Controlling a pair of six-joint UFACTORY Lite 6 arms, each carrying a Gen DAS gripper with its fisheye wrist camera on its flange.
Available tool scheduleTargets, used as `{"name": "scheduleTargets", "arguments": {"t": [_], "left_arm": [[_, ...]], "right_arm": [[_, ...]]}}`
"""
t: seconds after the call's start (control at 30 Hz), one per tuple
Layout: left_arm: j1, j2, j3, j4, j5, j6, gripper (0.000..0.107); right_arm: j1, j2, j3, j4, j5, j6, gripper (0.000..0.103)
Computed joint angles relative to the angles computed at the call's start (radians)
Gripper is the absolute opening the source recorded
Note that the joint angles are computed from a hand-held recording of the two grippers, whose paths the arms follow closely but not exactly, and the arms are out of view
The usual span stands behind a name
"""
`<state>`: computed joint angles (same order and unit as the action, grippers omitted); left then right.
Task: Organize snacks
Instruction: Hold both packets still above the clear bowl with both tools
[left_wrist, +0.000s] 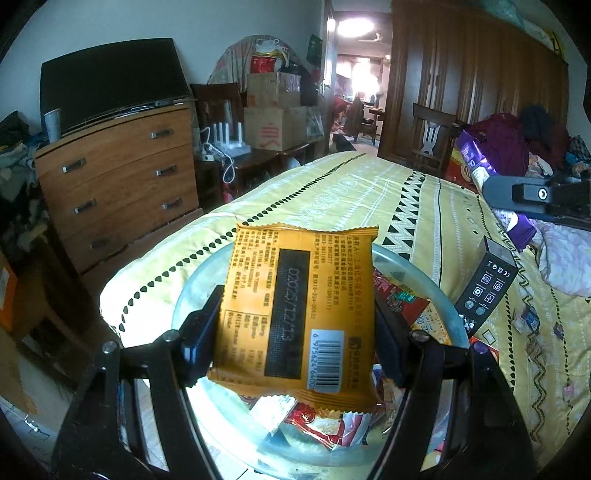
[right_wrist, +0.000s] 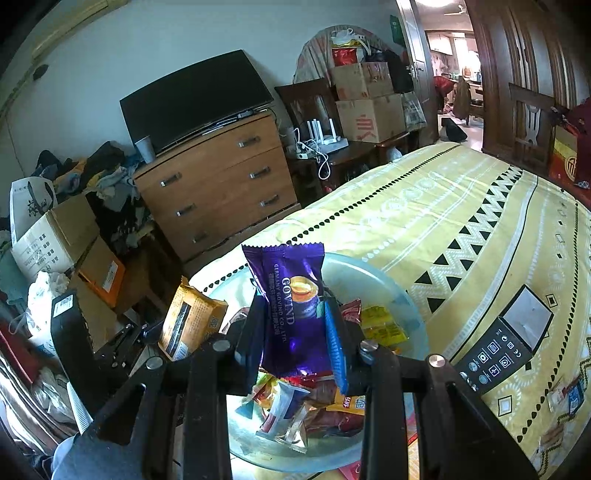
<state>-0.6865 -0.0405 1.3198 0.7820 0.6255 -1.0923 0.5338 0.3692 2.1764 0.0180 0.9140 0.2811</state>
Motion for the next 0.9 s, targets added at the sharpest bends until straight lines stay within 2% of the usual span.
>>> {"name": "scheduleTargets", "arguments": {"t": [0.9], "left_arm": [[0.025,0.023,0.022,-0.054,-0.023,0.055,0.072]], "right_arm": [[0.014,-0.005,-0.03,-0.003,-0.018,0.01,0.035]]}}
